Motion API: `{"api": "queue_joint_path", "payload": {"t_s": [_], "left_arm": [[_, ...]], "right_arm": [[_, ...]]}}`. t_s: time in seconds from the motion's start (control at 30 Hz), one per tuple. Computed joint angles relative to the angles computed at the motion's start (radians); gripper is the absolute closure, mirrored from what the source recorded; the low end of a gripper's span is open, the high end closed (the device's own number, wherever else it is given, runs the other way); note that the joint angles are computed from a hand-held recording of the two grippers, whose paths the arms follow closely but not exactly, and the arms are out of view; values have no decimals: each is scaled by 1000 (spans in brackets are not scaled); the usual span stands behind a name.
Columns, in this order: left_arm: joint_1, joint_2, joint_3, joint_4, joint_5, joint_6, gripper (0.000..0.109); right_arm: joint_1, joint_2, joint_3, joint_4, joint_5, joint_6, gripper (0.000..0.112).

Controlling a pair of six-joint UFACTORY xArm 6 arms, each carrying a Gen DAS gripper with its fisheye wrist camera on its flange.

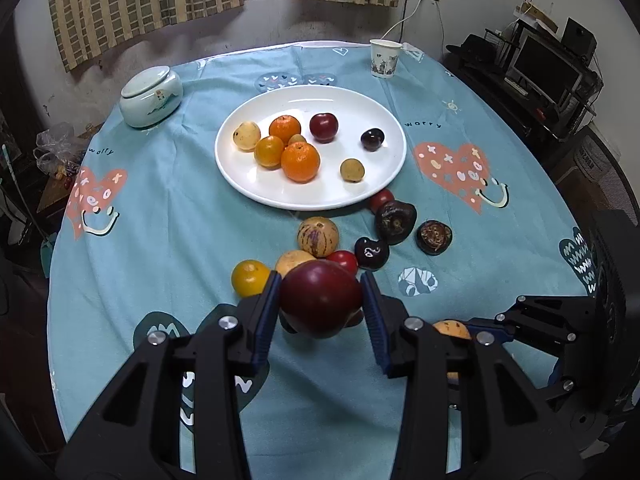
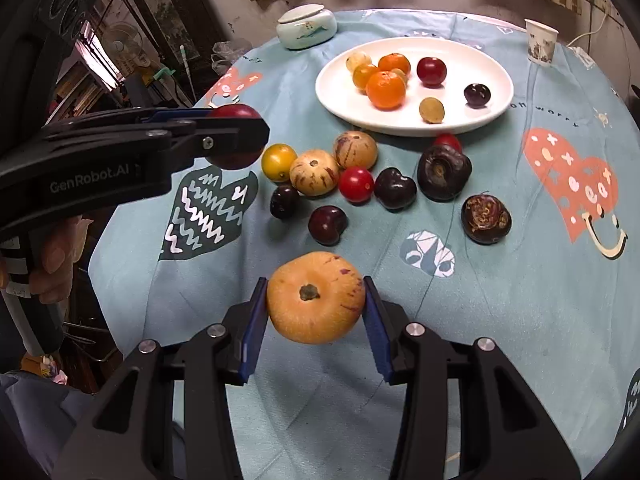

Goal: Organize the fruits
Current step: 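Grasp a red apple with the left tool while the right tool lifts the squash-shaped fruit, then carry the squash-shaped fruit onto the white plate with the right tool and open it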

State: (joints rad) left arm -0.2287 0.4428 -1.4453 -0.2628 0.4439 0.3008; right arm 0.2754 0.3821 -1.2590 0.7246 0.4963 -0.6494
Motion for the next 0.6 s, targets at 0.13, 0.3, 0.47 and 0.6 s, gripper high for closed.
{"api": "queue_joint_path", "payload": {"t_s": [0.13, 0.3, 0.47, 0.6], "left_arm": [[4, -6, 9, -13, -4, 6, 68], [16, -15, 34, -31, -9, 7, 68], [40, -47, 122, -122, -59, 74, 68], [64, -66, 191, -135, -65, 67, 68]], "right_arm": [[3, -2, 3, 7, 2, -10, 66], [7, -3, 12, 6, 3, -11, 66], [6, 0, 38, -16, -20, 7, 67], [-3, -6, 63, -13, -29, 19, 67]]}}
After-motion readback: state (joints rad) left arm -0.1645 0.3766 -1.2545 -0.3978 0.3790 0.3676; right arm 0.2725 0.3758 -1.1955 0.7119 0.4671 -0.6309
